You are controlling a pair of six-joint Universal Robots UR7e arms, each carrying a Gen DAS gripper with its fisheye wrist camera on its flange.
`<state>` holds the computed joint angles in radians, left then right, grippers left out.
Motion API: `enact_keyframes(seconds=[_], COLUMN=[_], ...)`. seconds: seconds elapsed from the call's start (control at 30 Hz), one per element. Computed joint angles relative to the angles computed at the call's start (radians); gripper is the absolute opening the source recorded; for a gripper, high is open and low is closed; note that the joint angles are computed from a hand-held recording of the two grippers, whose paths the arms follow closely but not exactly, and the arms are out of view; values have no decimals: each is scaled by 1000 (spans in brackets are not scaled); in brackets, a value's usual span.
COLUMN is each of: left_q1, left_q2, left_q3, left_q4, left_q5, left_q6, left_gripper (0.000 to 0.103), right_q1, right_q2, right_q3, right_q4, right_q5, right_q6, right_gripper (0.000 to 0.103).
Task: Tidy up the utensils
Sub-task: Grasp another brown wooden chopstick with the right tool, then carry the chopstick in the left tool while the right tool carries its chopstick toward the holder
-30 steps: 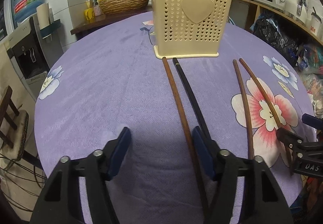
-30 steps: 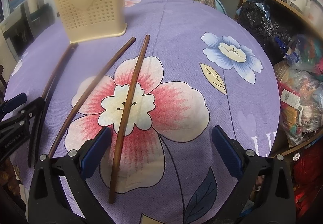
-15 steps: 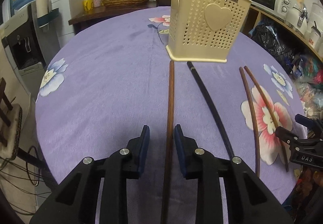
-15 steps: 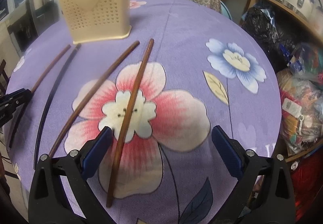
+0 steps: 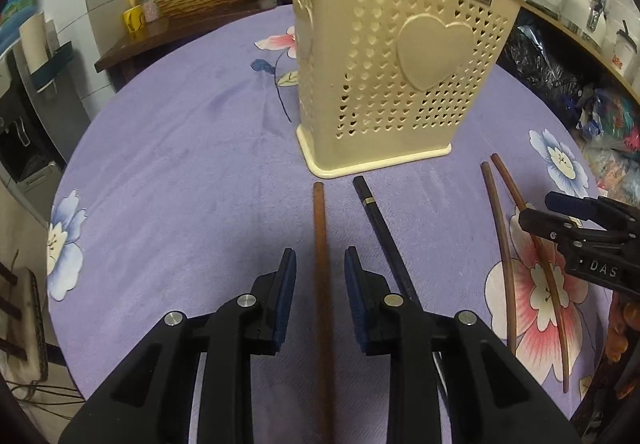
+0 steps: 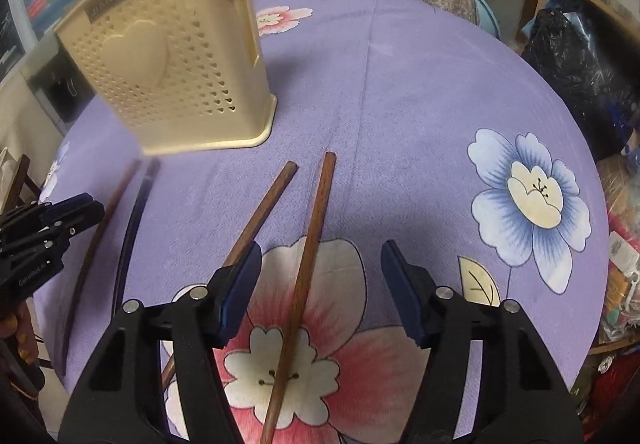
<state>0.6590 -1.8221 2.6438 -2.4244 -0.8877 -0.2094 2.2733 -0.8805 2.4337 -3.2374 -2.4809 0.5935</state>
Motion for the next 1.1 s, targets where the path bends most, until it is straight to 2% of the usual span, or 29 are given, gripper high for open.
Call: enact_keyframes(seconds=[0.27,0.37,0.5,0.6,0.8,0.97,1.1], left_q1=[18,15,11,13,23,-8,-72], left_q2=[88,119,154,167,165,93,-68], left_q3=[1,-6,-14,-19,-15,5,12], left_q4=[-94,-107,-121,-128,-158,-161,-77], left_q5=[50,71,90,98,92,101,92], left_q6=[4,6,14,15,29,29,14], left_gripper=[23,20,10,9,8,8,8], right_q1=[-18,-25,-41,-42,-52,-40,3], right_q2=[24,45,55,60,53,30,-14], right_q3=[-35,-57,-73,-83,-63,-26,7], right_q4=[20,22,-8,-7,-73,-156,-222], right_q5=[-27,-59,-56,-56,-22,4,30], right_q6=[-11,-47,-96,-120,-140,-144,-159], right_gripper=[46,36,21,12,10,8,8])
